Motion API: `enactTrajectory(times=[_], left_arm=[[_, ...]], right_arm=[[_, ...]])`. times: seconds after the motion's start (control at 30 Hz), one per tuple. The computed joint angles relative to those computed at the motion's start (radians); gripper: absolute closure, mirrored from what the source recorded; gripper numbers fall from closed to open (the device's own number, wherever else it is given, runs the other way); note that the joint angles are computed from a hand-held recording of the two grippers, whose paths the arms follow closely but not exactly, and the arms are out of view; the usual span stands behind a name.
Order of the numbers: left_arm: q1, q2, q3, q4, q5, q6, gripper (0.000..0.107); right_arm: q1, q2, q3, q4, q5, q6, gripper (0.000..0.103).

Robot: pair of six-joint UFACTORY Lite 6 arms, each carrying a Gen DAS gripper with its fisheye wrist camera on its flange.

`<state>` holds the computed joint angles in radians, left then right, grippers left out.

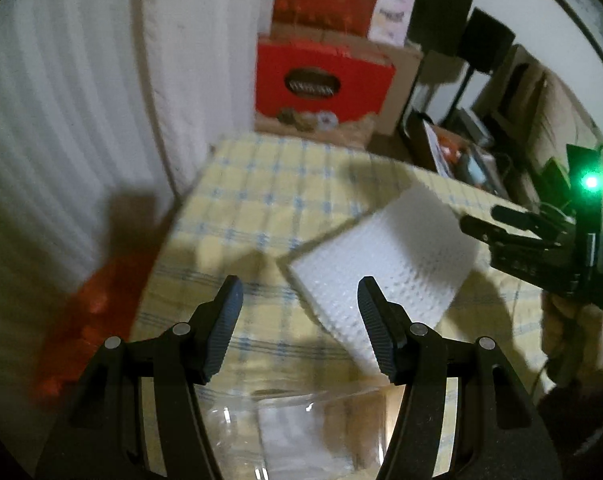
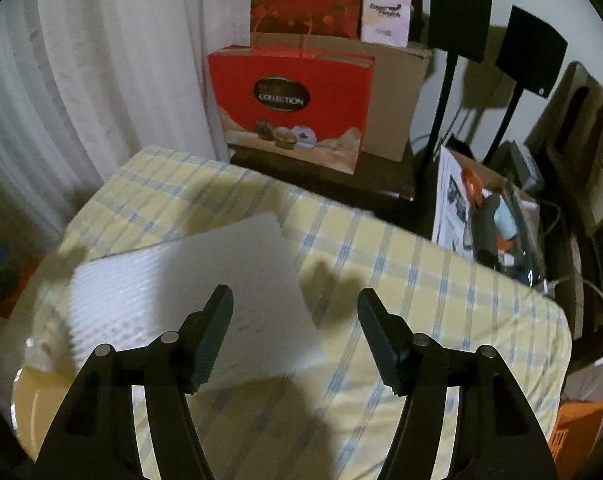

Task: Organize objects
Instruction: 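Move the left gripper to the edge of the white foam mesh sheet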

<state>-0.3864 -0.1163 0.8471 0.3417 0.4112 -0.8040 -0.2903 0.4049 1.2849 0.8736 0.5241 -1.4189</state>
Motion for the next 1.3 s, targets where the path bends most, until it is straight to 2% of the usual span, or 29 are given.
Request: enactTrajectory(times=[0.13,0.17,0.2,0.27,0.37,0.4,0.53,0.73,0.83,0.97,1.03,1.07,1.1,1.3], left_arm=[[0.061,0.089,0.034,-0.299,-0.032,0.286,0.051],[0.063,0.111,0.048,-0.302,-0.023,0.283,0.051],[0.057,0.119,0.054,-0.267,-0.015,0.239,0.051],[0.042,0.109,0.045,-0.199,-0.01,0.144,0.051],[0.031,0.096,0.031,-0.205,-0.002,0.14,0.051],[0.025,0.094,0.031,-0.187,0.003,0.121,0.051],[-0.017,0.052,0.008,-0.213,0.009,0.129,0.051],[-0.106,0.079,0.053,-0.185,0.041,0.076,0.051],[-0.139,0.147,0.112,-0.175,0.047,0.076,0.052],[-0.199,0.243,0.212,-0.156,0.093,0.075,0.052],[-0.21,0.294,0.253,-0.191,0.102,0.109,0.052],[-0.215,0.316,0.269,-0.203,0.103,0.117,0.052],[-0.22,0.337,0.289,-0.199,0.106,0.114,0.052],[-0.234,0.447,0.394,-0.033,0.18,-0.073,0.05]], right_arm=[[0.02,0.037,0.002,-0.034,0.009,0.0,0.04],[0.029,0.039,-0.007,-0.051,-0.003,-0.001,0.044],[0.038,0.039,-0.014,-0.075,-0.015,0.011,0.057],[0.036,0.018,-0.048,-0.042,-0.033,-0.031,0.059],[0.019,-0.02,-0.086,-0.052,-0.058,-0.004,0.086],[0.011,-0.032,-0.096,-0.058,-0.058,0.008,0.097],[-0.088,-0.109,-0.158,-0.053,0.035,0.025,0.098],[-0.278,-0.259,-0.298,-0.064,0.207,-0.034,0.098],[-0.327,-0.303,-0.346,-0.064,0.199,-0.059,0.094],[-0.34,-0.272,-0.312,-0.068,0.191,-0.017,0.092],[-0.34,-0.256,-0.29,-0.056,0.207,0.0,0.065],[-0.33,-0.258,-0.292,-0.044,0.193,0.003,0.058],[-0.314,-0.264,-0.3,-0.029,0.166,-0.004,0.055],[-0.238,-0.215,-0.276,-0.041,0.106,0.036,0.055]])
